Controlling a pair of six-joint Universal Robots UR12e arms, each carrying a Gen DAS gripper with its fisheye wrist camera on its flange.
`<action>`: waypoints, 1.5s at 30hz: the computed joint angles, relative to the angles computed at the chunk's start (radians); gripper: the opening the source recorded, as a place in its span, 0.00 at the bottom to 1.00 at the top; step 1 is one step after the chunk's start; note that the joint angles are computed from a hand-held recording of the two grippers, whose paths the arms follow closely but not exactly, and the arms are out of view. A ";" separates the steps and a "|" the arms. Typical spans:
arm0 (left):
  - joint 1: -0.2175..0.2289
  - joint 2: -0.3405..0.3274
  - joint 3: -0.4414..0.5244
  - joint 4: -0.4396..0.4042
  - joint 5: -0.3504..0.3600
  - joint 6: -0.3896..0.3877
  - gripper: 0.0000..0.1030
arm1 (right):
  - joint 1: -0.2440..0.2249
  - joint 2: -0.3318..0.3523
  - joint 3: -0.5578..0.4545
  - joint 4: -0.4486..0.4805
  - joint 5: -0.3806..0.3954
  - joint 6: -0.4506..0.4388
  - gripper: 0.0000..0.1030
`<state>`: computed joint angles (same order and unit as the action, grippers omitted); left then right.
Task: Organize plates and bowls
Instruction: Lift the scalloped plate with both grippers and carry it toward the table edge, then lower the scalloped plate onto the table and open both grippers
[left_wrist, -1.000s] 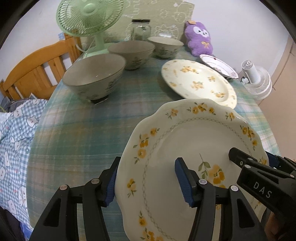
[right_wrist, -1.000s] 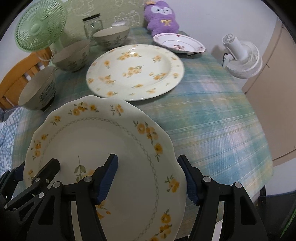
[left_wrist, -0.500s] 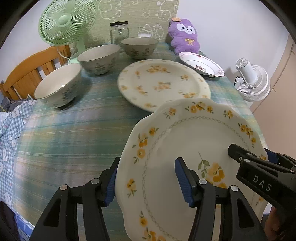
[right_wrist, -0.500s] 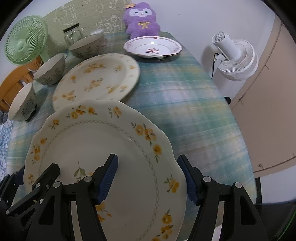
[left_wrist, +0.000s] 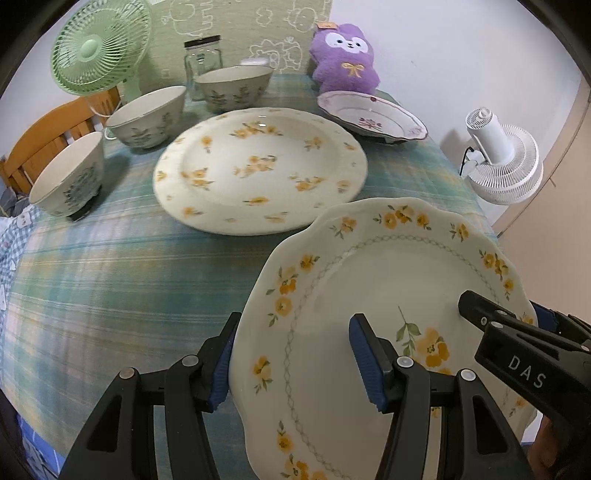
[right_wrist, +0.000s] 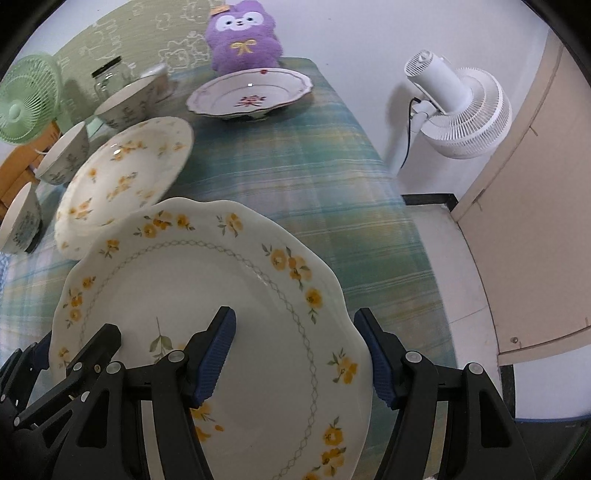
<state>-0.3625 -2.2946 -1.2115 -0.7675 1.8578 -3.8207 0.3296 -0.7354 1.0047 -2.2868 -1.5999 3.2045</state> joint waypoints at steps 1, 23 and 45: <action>-0.002 -0.007 0.010 -0.004 0.003 -0.003 0.56 | -0.003 0.001 0.000 0.001 0.001 -0.001 0.68; -0.017 -0.062 0.116 -0.123 0.039 -0.040 0.74 | -0.028 0.010 -0.015 0.027 0.047 -0.039 0.69; 0.058 0.025 0.069 -0.067 0.115 0.043 0.85 | 0.033 0.076 -0.247 0.049 0.091 0.011 0.73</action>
